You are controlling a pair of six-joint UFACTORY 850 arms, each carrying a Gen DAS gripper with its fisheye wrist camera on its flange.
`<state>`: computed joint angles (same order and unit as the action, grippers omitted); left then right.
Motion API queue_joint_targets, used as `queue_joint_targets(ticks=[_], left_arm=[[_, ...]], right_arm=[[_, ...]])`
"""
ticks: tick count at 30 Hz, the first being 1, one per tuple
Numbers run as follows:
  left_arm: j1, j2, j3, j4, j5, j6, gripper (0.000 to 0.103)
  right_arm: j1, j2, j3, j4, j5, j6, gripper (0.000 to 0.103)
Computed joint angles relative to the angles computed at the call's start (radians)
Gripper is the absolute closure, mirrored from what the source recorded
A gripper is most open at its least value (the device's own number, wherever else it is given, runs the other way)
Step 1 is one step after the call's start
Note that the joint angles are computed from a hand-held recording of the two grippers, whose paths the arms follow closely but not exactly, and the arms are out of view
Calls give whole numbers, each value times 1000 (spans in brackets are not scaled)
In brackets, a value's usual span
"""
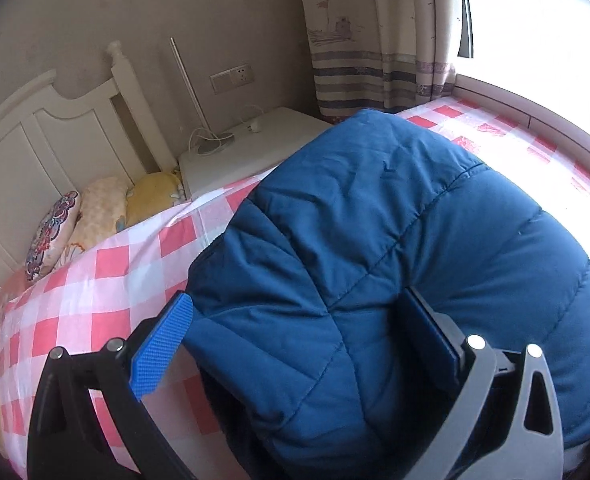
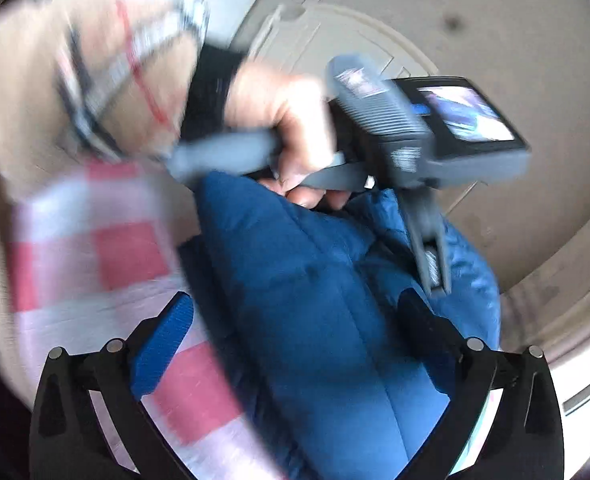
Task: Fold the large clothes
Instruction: 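Lower the folded jacket part onto the bundle and open the right tool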
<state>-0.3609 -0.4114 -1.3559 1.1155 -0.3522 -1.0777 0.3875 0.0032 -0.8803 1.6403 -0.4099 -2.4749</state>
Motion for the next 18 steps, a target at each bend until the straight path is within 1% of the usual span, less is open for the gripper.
queue_joint_targets(ticks=[1,2,3,4,5,6,8,11,12,13,14,15,17,18], left_arm=[[-3,-4,-4,15,-9,-8,2],[-6,-5,-7,20,-17,-9,2],[-9,-8,-10,27,-23,-11,2],[-9,-10,-12,27,-24,-10,2],[-8,-11,-13,22,-22,-6,2],[-6,-12,-14,10,-18,1,2],[-5,-12,-15,5,-17,2,2],[-8,-10,-11,24,-24,-19,2],[-9,-10,-11,25,-26,-22,2],[-9,-11,-11,25,-26,-23,2],[-9,-10,-10,26,-25,-23,2],[-9,-11,-9,27,-26,-26,2],[-8,-11,-6,34,-30,-38,2],[-7,-11,-5,33,-32,-41,2]], right_arm=[[-33,5,-7,-78,-56,95,15],[-72,2,-26,-143,-125,194,26],[-118,-7,-52,-183,-193,294,33],[-143,-15,-70,-199,-225,352,34],[-177,-31,-94,-206,-260,414,39],[-199,-49,-117,-213,-277,463,43],[-217,-80,-152,-241,-290,542,47],[-200,-110,-181,-265,-337,588,51],[-185,-116,-182,-259,-335,571,51],[-163,-88,-148,-255,-333,543,51],[-147,-84,-139,-263,-327,534,50],[-123,-87,-136,-281,-308,541,50],[-66,-118,-155,-338,-225,590,49],[-44,-130,-156,-340,-185,579,48]])
